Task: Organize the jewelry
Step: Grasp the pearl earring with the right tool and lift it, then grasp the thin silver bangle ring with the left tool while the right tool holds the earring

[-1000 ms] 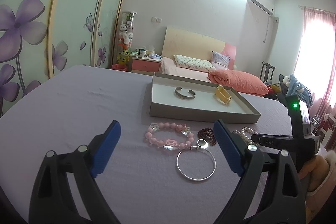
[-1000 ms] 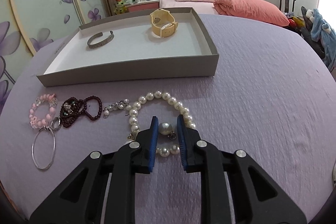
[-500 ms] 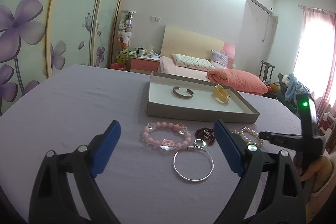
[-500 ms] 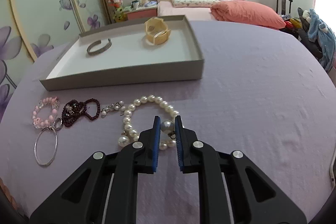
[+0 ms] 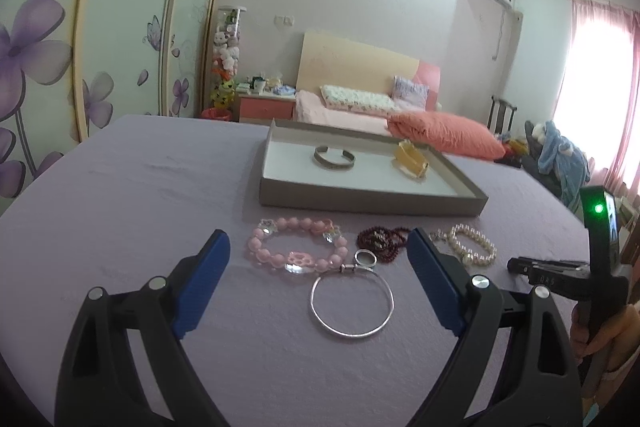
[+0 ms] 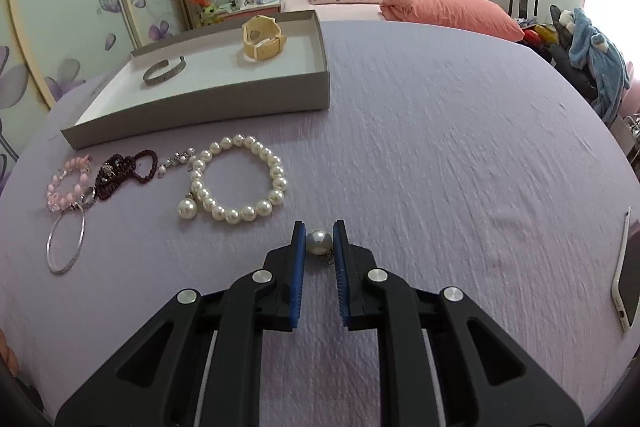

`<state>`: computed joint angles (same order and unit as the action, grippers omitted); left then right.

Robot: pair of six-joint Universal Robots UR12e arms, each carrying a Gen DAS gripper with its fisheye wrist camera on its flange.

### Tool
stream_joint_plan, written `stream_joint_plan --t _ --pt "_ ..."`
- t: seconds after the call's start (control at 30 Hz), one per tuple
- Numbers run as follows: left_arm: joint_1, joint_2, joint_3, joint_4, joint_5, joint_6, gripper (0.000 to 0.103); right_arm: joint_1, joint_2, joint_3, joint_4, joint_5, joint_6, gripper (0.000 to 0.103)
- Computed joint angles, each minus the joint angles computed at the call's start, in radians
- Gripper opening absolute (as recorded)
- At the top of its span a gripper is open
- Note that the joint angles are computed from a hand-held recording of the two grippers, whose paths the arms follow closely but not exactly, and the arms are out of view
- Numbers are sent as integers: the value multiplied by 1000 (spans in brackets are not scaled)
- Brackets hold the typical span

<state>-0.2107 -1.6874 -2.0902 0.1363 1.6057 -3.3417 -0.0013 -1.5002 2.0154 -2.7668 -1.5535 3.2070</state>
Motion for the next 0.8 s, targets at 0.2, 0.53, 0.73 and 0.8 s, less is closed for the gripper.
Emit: stream_joint_plan --t 0.2,0.53,0.73,0.8 --pt "-10 -9 52 -193 -16 54 88 -3 -1 2 -1 7 -1 15" --pt "-43 -60 160 -521 25 118 88 -11 -4 8 -5 25 2 15" --pt "-54 -83 190 -558 66 90 89 -15 -5 9 -5 31 2 15" --pt "-55 -85 195 -561 69 83 89 -15 -5 9 -5 31 1 15"
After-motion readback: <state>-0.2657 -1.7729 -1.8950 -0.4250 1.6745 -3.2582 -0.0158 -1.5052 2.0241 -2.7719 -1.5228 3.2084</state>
